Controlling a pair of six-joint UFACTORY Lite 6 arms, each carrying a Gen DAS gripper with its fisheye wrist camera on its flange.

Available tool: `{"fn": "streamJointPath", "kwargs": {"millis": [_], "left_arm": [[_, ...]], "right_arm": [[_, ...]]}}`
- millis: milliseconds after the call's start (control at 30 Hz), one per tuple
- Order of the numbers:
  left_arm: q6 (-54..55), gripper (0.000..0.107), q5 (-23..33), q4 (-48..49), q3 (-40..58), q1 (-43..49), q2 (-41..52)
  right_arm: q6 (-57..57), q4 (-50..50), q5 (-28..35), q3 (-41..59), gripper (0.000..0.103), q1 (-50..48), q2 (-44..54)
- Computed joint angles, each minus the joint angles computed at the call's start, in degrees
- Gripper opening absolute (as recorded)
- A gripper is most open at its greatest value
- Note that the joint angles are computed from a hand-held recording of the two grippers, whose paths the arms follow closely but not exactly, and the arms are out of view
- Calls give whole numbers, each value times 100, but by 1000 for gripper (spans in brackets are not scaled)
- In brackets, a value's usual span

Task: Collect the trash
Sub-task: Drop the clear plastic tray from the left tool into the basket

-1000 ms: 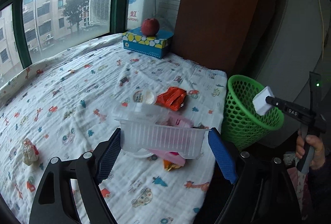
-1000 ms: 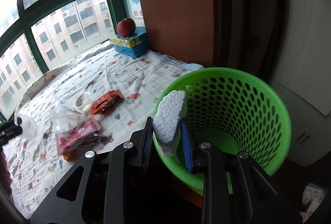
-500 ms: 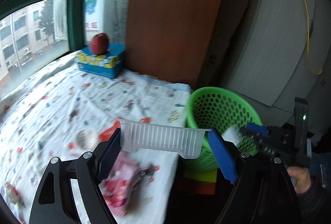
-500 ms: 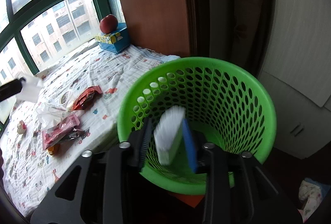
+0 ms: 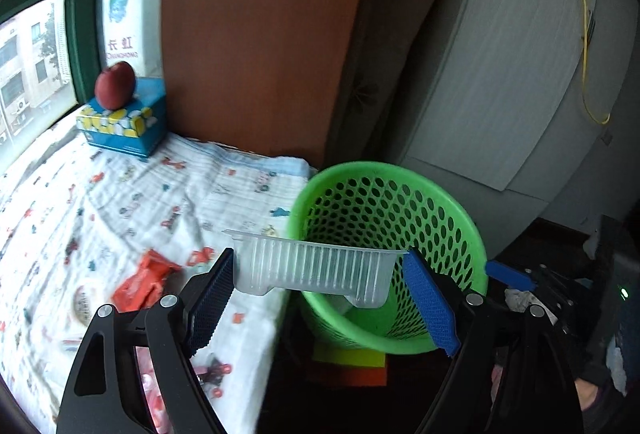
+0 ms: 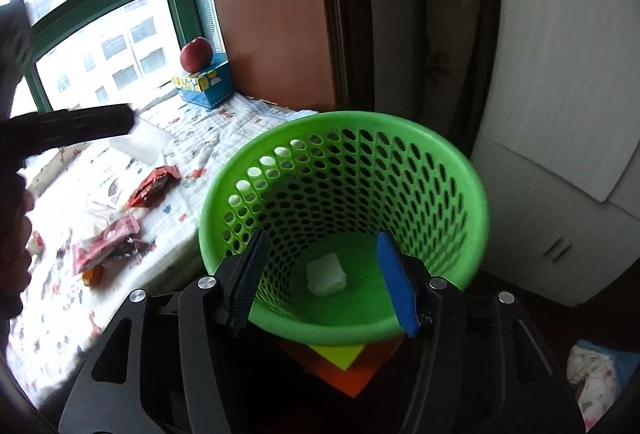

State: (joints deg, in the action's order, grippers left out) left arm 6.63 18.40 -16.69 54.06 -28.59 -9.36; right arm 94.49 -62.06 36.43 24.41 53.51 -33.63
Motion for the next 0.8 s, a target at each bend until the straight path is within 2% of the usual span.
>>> {"fn": "streamJointPath", "kwargs": {"millis": [133, 200, 367, 467, 600, 800], "left_arm": [[172, 81, -48, -326, 330, -185, 561], [153, 81, -49, -366, 507, -300, 844], [-276, 82, -91, -56, 829, -630, 1377], [-192, 87, -126, -191, 929, -754, 1544], [-57, 88, -115, -360, 867, -799, 1494], [-201, 88, -122, -190, 230, -627, 699]], "right_arm": [[90, 46, 455, -250, 63, 420, -399], [107, 96, 578, -352, 70, 538, -610], [123, 161, 840, -489, 70, 742, -913], [142, 211, 934, -534, 70, 838, -1022], [223, 232, 985, -559, 70, 933, -1058], [479, 190, 1126, -479, 73, 1250, -975]]}}
